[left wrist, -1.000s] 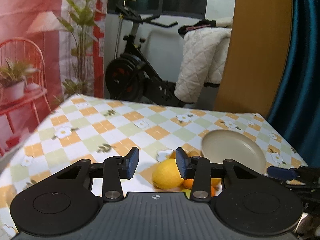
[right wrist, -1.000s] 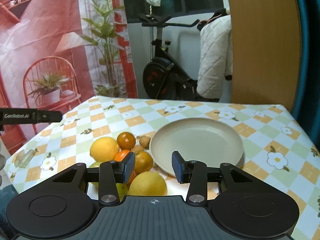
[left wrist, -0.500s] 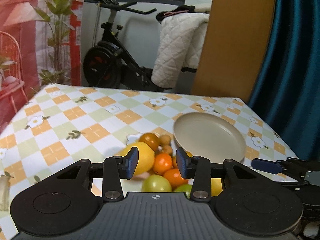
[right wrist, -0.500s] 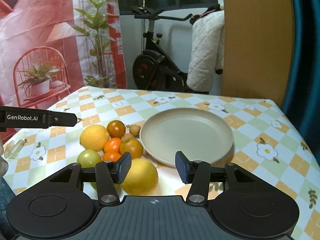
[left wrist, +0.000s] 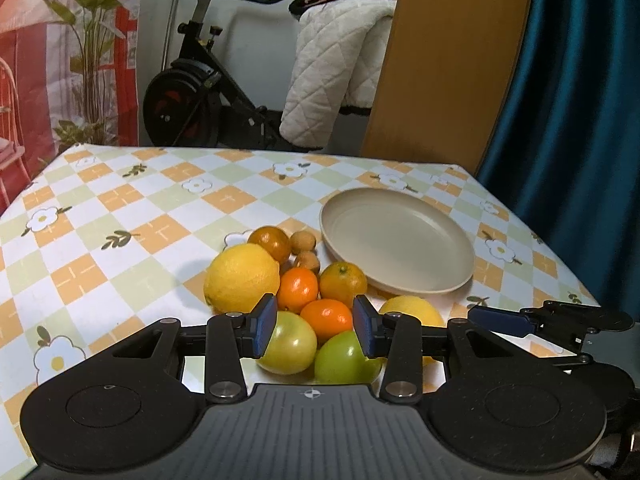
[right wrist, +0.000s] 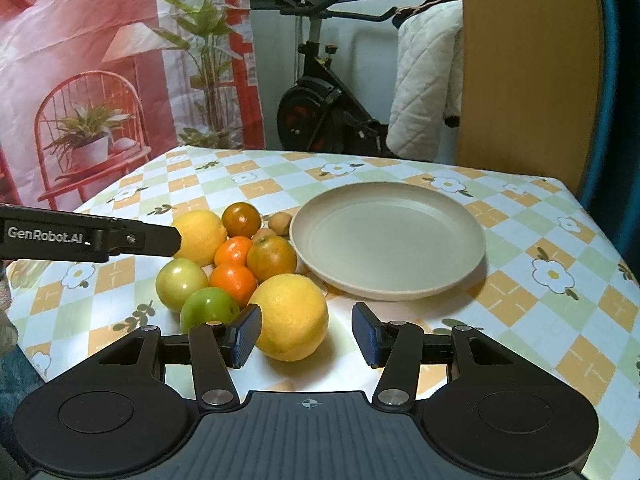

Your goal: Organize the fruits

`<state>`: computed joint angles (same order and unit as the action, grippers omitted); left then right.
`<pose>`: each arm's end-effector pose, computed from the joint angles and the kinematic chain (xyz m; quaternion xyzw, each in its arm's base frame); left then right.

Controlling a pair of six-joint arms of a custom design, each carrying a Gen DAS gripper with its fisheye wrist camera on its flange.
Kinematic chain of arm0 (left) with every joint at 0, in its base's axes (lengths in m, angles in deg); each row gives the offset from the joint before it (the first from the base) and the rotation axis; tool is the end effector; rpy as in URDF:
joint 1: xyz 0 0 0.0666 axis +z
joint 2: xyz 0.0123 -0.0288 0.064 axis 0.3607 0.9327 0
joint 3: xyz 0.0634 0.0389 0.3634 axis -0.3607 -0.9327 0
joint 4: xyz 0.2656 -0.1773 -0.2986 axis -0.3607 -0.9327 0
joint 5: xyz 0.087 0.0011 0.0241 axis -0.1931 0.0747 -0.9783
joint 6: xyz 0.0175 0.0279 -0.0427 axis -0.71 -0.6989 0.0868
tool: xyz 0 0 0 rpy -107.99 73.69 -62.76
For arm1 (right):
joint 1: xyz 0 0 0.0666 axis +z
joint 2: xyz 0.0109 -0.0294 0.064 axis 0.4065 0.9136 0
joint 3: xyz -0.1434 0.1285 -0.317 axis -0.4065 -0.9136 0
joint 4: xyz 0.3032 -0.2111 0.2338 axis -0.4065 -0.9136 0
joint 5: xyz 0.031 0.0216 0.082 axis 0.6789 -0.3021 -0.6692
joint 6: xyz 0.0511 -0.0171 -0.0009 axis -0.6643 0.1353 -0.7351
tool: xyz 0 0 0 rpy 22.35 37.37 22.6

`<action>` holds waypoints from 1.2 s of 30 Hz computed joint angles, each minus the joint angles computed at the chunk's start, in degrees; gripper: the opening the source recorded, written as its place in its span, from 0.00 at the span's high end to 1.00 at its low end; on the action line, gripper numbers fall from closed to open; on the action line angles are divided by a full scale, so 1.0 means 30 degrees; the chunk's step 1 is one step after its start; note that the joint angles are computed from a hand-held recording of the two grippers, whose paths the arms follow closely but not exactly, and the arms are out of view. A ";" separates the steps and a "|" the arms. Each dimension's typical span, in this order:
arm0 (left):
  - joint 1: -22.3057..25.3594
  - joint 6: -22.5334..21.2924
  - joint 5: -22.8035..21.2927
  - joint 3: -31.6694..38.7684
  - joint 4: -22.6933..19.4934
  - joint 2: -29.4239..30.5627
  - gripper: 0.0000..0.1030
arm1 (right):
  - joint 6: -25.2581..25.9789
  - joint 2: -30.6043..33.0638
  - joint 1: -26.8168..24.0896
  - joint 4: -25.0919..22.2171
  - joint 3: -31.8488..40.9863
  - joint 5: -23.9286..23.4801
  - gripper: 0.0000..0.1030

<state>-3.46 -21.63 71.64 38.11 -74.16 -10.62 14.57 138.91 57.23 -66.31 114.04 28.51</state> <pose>0.4674 -0.2189 0.4668 0.1784 0.8774 -0.1609 0.4153 0.3896 0.2400 0.4759 -0.0264 0.9059 0.0363 0.4211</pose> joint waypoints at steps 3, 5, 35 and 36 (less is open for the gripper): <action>0.0008 -0.0052 0.0132 0.0124 -0.0145 0.0145 0.57 | 0.0185 0.0051 -0.0051 0.0071 -0.0065 -0.0326 0.54; -0.0023 -0.0118 0.0226 0.0174 -0.0174 0.0211 0.57 | 0.0440 0.0139 -0.0032 0.0149 -0.0083 -0.0430 0.54; -0.0724 -0.1065 0.3782 0.3145 -0.2431 0.3585 0.41 | 0.1028 0.0698 -0.0641 0.0730 -0.0038 -0.2346 0.51; -0.0709 -0.0995 0.3884 0.3174 -0.2433 0.3641 0.41 | 0.0976 0.0677 -0.0646 0.0740 -0.0060 -0.2348 0.51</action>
